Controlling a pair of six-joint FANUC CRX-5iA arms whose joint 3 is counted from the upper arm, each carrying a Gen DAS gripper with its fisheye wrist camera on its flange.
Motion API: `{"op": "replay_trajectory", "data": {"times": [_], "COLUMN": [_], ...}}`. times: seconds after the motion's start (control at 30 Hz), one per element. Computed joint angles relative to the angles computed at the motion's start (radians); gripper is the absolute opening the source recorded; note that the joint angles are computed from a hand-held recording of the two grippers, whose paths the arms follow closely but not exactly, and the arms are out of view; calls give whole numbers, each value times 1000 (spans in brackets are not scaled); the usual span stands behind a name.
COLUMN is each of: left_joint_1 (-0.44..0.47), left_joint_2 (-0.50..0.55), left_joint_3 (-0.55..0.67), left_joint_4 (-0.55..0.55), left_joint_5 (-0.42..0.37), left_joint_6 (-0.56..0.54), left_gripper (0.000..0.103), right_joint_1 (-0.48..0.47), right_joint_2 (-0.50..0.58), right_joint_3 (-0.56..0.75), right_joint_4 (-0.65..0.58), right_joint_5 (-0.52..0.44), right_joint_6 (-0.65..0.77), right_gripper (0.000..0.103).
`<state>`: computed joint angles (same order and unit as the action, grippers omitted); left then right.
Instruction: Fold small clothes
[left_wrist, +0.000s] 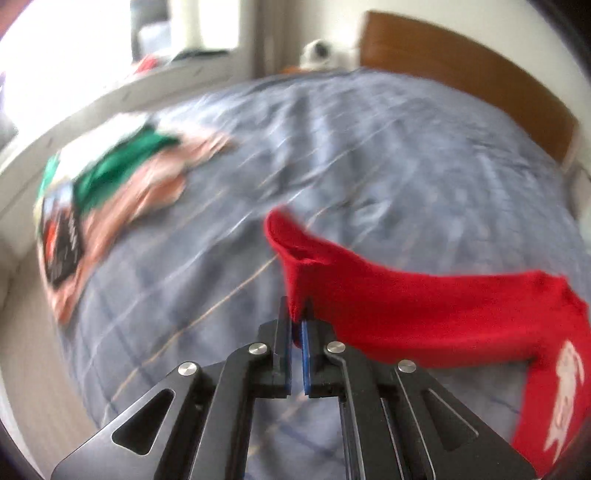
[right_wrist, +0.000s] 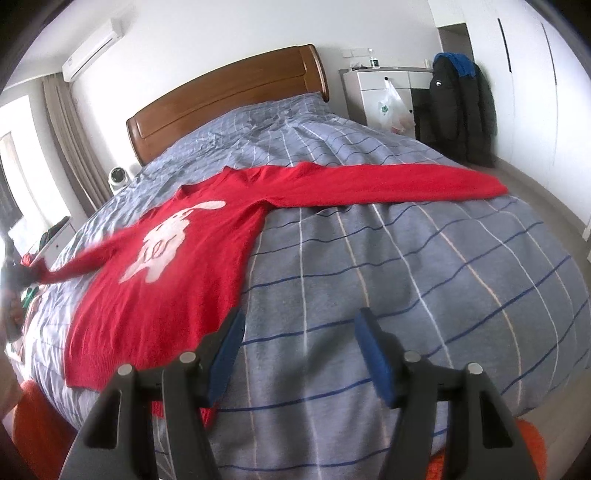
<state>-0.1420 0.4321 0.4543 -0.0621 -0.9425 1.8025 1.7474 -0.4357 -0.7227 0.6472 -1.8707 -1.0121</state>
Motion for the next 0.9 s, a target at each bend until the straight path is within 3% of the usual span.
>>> {"op": "replay_trajectory", "data": {"times": [0.27, 0.9], "left_joint_1": [-18, -4], "left_joint_2": [14, -7], "left_joint_3": [-45, -106], "left_joint_4": [-39, -31], "left_joint_5": [-11, 41], "left_joint_6": [50, 0], "left_gripper": [2, 3], "right_joint_1": [-25, -30], "right_joint_2": [13, 4], "right_joint_3": [5, -7], "right_joint_4": [1, -16], "right_joint_5": [30, 49], "right_joint_6": [51, 32], "right_gripper": [62, 62]}}
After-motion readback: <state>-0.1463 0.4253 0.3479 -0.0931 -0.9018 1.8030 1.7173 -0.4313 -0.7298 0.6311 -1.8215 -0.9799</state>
